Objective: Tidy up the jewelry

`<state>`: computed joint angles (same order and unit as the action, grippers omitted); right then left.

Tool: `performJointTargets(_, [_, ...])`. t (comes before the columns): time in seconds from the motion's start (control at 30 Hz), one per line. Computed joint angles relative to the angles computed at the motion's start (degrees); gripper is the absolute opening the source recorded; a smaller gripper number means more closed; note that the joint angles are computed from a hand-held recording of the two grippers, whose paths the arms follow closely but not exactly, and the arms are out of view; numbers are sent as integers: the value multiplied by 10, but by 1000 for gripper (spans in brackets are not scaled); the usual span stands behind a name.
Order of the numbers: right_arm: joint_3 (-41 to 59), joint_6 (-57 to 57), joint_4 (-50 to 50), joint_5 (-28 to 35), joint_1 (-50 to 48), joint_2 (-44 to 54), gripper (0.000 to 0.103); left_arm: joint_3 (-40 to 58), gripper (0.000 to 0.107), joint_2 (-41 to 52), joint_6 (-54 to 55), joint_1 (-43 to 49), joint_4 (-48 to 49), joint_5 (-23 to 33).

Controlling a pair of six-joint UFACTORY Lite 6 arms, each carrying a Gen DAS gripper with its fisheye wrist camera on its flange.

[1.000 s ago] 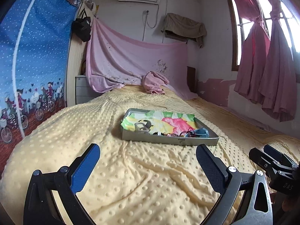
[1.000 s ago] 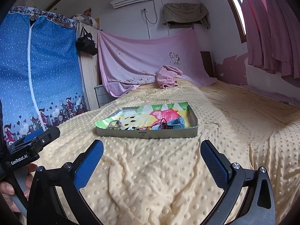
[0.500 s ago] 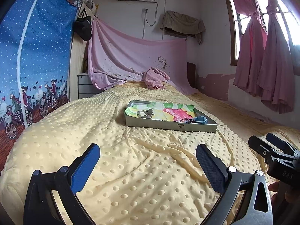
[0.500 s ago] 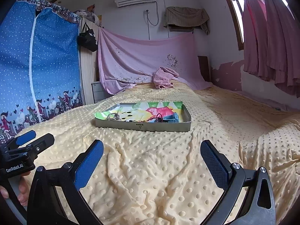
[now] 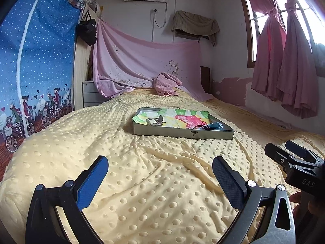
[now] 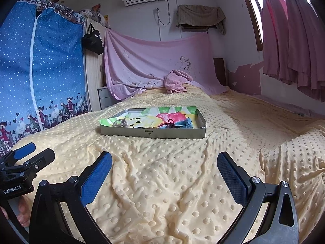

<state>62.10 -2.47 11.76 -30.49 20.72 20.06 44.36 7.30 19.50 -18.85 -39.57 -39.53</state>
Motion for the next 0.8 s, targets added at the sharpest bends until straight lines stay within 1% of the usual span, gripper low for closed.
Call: performJointTargets(0.8, [3,-10,8,3,2,2,102,0,103,-1,-6,5,2,3])
